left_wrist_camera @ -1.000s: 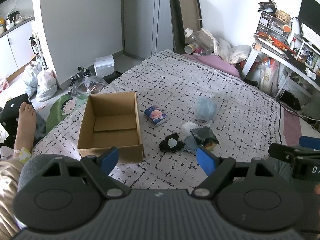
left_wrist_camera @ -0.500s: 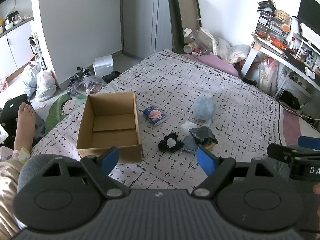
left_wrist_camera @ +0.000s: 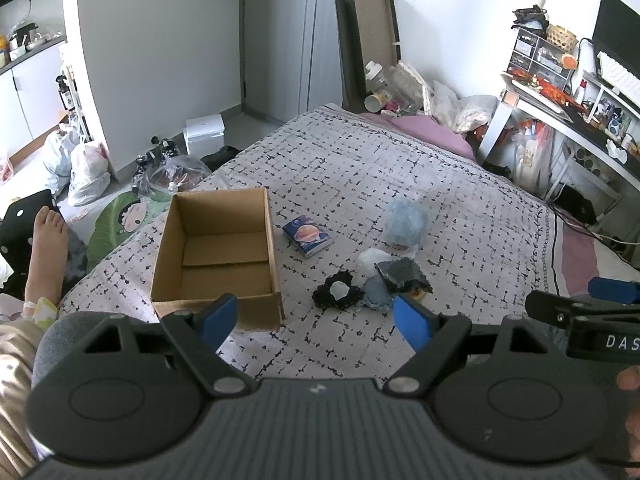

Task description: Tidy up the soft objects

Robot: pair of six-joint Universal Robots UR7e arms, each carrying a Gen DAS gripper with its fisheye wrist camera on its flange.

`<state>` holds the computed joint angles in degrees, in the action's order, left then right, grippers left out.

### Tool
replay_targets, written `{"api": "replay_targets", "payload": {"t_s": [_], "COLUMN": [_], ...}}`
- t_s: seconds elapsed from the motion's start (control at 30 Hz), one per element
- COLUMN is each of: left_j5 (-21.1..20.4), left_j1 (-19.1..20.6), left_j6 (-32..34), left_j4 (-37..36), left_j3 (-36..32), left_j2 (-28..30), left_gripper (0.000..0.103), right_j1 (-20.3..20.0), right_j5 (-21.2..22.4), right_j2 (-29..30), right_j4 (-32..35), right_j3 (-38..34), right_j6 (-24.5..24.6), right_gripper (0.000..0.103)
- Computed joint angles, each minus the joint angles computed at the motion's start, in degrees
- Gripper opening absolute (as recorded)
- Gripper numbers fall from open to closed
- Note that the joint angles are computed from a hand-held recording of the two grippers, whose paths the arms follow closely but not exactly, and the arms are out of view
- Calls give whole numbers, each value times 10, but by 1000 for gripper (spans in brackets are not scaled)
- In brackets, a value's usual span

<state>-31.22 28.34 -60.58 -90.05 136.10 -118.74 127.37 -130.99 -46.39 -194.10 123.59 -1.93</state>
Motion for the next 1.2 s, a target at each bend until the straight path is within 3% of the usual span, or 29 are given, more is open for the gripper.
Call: {"api": "replay_targets", "payload": {"t_s": [0.53,1.2], "left_j5": [2,-10], "left_j1": [29,111], "left_j6": [59,220], "left_j4": [-68,-328], "left_j3": [5,36], "left_j2": [19,89], "left_gripper": [84,84], "right_j1": [-13,-62], "right_j5": [3,26], "right_j2": [11,38], "right_j4": [-5,-43], "right_j3": [-10,-14], "right_j6": [0,-9], "right_gripper": [103,103]}}
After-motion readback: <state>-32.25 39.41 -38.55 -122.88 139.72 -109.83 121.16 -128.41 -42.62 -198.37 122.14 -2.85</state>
